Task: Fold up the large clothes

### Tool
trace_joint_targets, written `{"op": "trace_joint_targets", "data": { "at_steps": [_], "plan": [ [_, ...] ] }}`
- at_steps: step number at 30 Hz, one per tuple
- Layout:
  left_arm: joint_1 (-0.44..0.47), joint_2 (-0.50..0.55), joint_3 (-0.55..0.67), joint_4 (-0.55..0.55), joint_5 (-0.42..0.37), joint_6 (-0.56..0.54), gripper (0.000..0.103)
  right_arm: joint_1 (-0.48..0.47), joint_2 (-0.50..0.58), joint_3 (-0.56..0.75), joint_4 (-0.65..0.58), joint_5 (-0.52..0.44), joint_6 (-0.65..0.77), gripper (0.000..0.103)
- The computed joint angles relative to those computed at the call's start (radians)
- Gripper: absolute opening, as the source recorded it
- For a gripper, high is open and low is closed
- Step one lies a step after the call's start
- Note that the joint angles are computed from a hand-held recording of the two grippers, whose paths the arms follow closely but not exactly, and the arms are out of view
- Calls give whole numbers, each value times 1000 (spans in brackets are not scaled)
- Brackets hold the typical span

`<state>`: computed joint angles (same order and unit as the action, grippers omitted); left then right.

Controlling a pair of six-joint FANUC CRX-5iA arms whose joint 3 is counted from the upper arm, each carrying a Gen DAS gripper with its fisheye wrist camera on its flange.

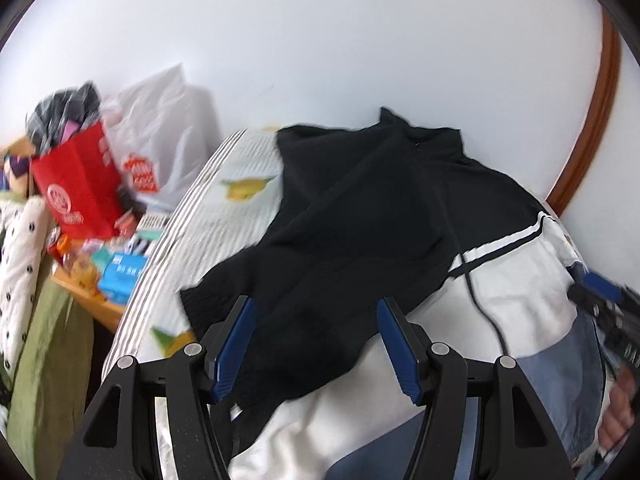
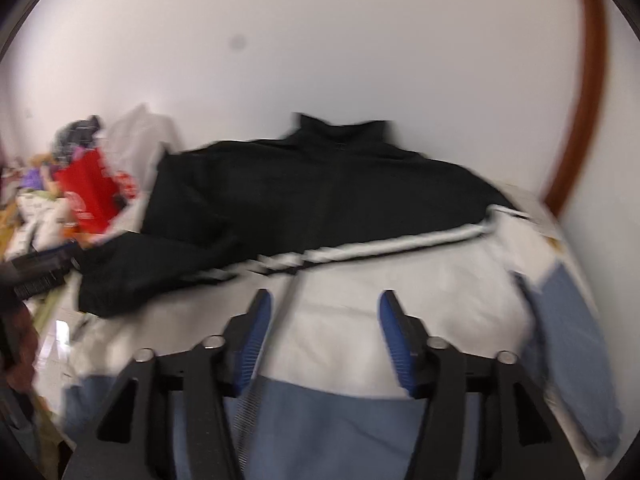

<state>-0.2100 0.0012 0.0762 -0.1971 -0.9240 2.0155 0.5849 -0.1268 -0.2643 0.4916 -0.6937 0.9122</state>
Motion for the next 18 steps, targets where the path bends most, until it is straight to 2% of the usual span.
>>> {"op": "trace_joint_targets", "data": {
  "at_steps": [2, 10, 17, 18],
  "plan": [
    [46, -41, -72, 67, 29, -52, 61, -1, 49, 82, -130, 11, 120, 66],
    [162, -128, -247, 203, 81, -159, 61, 8, 269, 383, -400, -37, 414, 69],
    [199, -138, -319, 281, 123, -212, 62, 10, 457, 599, -471, -76, 513, 69],
    [202, -139, -331, 299, 133, -229, 62, 9, 476, 622, -475, -84, 512, 66]
  ]
}}
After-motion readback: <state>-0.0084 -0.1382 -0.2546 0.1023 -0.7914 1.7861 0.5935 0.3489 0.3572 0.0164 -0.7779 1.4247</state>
